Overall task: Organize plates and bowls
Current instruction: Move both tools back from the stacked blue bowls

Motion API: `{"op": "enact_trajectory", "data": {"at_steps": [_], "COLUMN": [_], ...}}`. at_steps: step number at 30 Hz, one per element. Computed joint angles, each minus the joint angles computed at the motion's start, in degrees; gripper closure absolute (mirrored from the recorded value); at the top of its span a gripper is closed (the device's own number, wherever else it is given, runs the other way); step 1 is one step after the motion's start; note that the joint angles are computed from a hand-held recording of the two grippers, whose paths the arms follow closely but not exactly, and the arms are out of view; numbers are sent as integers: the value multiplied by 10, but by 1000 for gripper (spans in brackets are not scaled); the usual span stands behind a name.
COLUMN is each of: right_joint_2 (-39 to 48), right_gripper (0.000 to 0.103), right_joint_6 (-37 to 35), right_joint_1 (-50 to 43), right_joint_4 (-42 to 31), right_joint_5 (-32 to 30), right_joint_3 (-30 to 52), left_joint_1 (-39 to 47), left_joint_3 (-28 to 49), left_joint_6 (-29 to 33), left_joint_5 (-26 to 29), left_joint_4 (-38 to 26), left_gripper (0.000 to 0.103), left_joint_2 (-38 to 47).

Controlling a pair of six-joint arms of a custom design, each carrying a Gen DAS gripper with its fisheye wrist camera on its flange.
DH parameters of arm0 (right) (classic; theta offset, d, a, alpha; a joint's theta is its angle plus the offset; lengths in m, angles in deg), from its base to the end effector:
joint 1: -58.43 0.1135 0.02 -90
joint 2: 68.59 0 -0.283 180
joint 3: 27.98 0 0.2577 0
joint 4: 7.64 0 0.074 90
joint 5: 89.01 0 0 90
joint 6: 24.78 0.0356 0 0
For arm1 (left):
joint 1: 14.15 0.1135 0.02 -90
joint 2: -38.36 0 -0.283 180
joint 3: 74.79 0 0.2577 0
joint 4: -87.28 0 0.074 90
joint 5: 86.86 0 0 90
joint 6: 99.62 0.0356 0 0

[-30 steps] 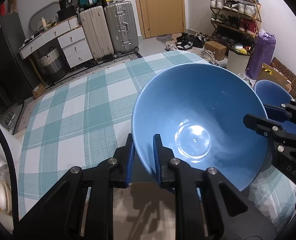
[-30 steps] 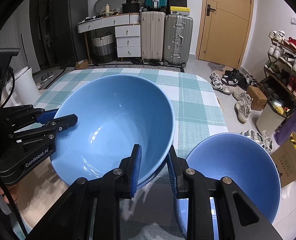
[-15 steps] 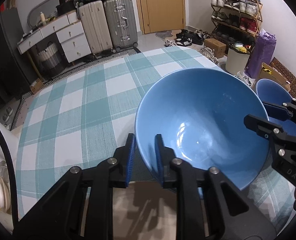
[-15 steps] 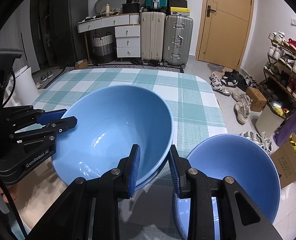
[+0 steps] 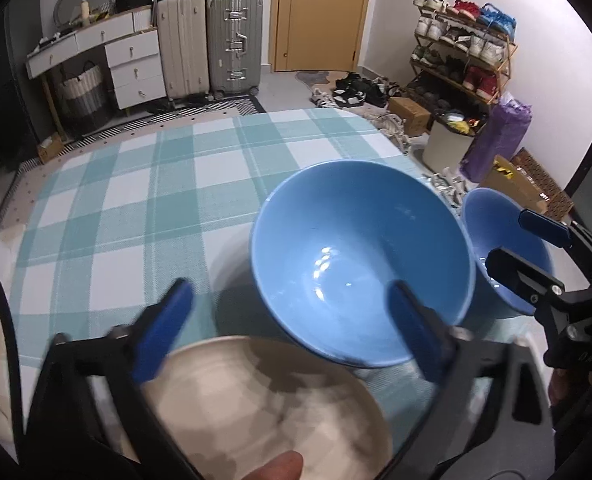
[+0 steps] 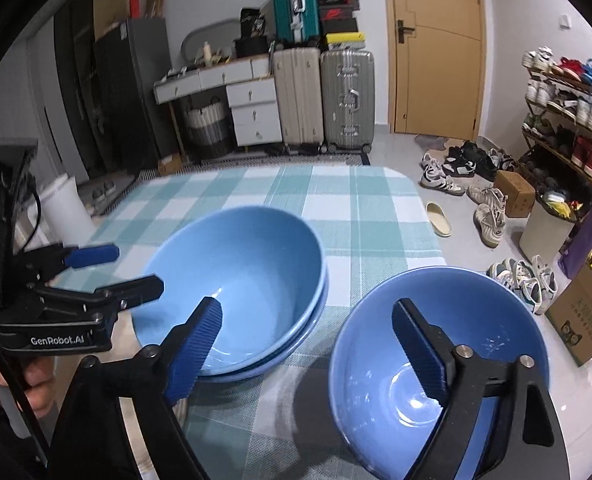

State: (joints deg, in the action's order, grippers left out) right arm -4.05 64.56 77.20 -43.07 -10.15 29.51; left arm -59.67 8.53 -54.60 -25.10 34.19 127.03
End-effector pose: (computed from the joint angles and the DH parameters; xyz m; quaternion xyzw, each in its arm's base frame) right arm 0.2198 0.0819 0.2638 -0.1923 0.8913 0.1508 0.3820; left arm 0.2398 -0.2202 0.2826 -0.0619 0.9335 -0.0220 0.3524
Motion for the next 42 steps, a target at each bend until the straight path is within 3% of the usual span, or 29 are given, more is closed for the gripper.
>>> {"op": "enact_trajectory", "data": {"at_steps": [1,10,15,23,28,35,42], "right_joint_2": [-9,-117,-174,-191,-181,-156,-117], "right_gripper": [3,1,1,1,1,1,1], "right_joint_6": [0,0,-31,-110,-152,-194,-229], "right_joint_1": [-9,-136,-239,-387,-448,-524,-568], "right_joint_4": [-3,-42,-87,-153,-171,-177,-184], "right_joint_5": [-6,-95,-159,-236,-264,-290,-303], "right_joint_3": [-1,-27,-41,-37,-37,-41,-44], "left_joint_1": [-5,-59,-84,-108,-127,-124,-119], "left_joint_3": [-1,28,48,94,115,152,198], "left_joint_6": [-3,-17,-22,-6,19,1,-13], "left_joint_5": [-1,8,24,63,83,165,180], "left_joint_4": [2,10,28,47,77,97,86], "left_gripper": [1,1,1,2,13,44,47], "left_joint_2": [-4,4,25,73,98,149,200]}}
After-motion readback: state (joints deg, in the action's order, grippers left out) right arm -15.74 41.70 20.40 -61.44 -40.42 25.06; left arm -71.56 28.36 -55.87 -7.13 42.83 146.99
